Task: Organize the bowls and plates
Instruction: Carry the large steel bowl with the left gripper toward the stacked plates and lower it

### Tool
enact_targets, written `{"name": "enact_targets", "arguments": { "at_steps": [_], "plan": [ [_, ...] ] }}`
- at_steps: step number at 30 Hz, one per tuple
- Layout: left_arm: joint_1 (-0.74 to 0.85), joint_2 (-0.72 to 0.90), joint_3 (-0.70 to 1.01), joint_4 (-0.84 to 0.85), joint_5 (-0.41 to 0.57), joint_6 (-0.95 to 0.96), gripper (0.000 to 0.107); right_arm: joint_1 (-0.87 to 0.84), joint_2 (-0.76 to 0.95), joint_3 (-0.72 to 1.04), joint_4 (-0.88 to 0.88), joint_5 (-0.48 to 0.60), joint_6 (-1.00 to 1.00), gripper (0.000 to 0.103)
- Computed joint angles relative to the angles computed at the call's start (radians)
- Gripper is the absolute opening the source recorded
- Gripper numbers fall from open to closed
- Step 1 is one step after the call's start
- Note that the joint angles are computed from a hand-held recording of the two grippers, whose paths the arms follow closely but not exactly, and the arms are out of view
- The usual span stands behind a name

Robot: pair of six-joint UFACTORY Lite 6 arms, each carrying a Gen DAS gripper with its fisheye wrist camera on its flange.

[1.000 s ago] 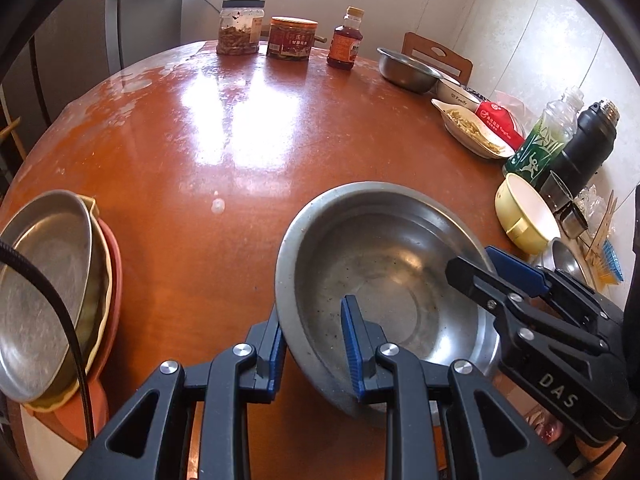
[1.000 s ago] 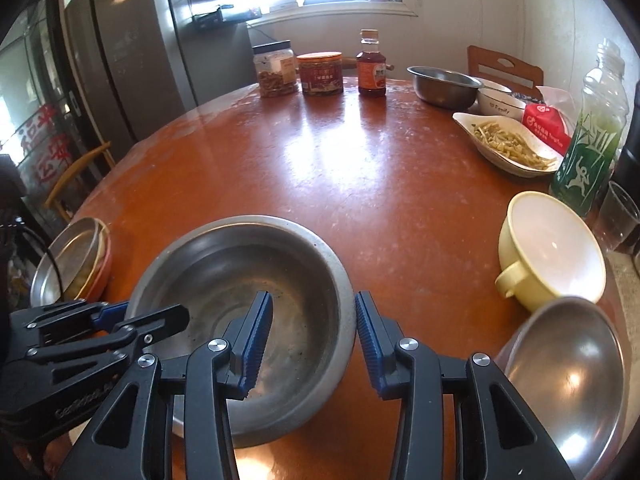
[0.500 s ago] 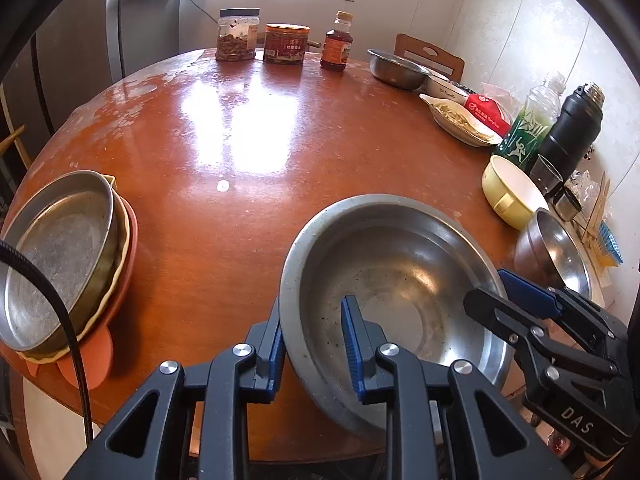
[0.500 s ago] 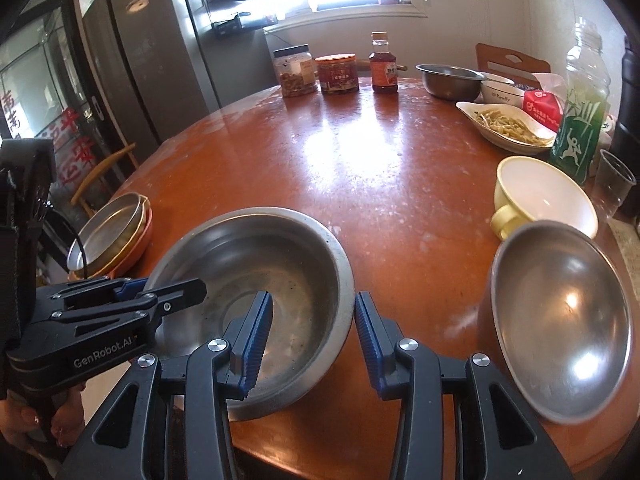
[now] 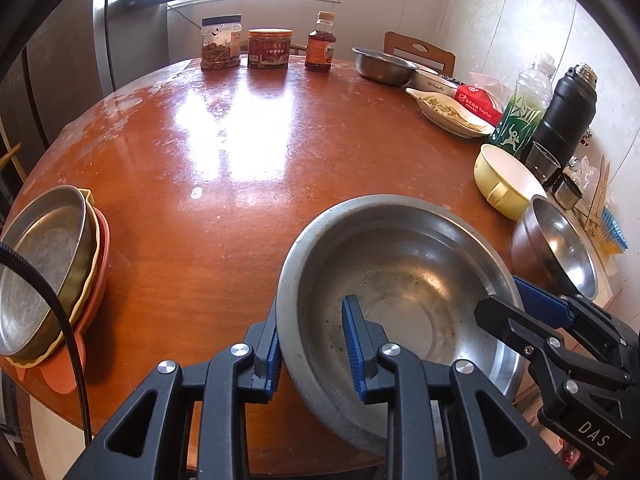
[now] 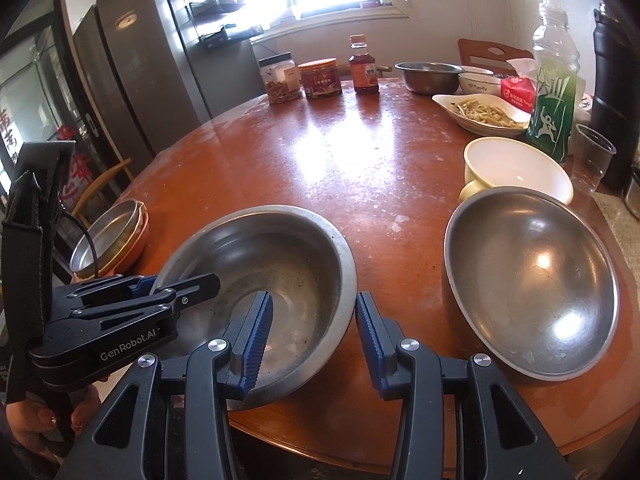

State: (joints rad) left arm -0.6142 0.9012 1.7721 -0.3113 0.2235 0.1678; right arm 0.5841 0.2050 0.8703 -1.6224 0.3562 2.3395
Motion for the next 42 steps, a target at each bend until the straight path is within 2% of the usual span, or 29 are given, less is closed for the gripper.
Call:
{"name": "enact_targets", "arguments": {
  "at_steps": [5, 8, 13, 18, 23, 26, 30, 37, 38, 42],
  "plan": [
    [0.000, -0.020, -0.028, -0.022, -0.020, 0.033, 0.028, 0.004, 0.000, -0.003, -0.011, 0.007, 0.018, 0.045],
    [-0.004, -0.026, -0.033, 0.038, -0.031, -0.025, 0.030, 0.005, -0.007, -0.009, -0.017, 0.014, 0.025, 0.045],
    [0.001, -0.051, -0.063, -0.007, -0.056, 0.020, 0.032, 0.010, -0.006, -0.002, -0.008, 0.028, 0.002, 0.045],
    [0.006, -0.077, -0.093, -0.042, -0.083, 0.053, 0.044, 0.023, -0.016, -0.002, -0.004, 0.067, -0.005, 0.046],
    [0.016, -0.110, -0.125, -0.138, -0.095, 0.140, 0.049, 0.030, -0.019, 0.003, 0.008, 0.074, -0.016, 0.048],
    [0.016, -0.136, -0.151, -0.097, -0.110, 0.095, 0.050, 0.044, -0.031, 0.001, 0.012, 0.098, -0.017, 0.049],
    [0.018, -0.176, -0.192, -0.135, -0.132, 0.132, 0.050, 0.055, -0.062, -0.014, -0.011, 0.112, 0.014, 0.056],
    [0.002, -0.241, -0.255, -0.132, -0.164, 0.125, 0.050, 0.065, -0.147, -0.062, -0.001, 0.144, 0.007, 0.061],
    [-0.004, -0.252, -0.263, -0.090, -0.168, 0.083, 0.050, 0.066, -0.168, -0.077, 0.005, 0.153, 0.005, 0.062],
    [-0.031, -0.292, -0.294, -0.094, -0.180, 0.085, 0.052, 0.086, -0.255, -0.131, 0.080, 0.228, -0.064, 0.063]
  ]
}}
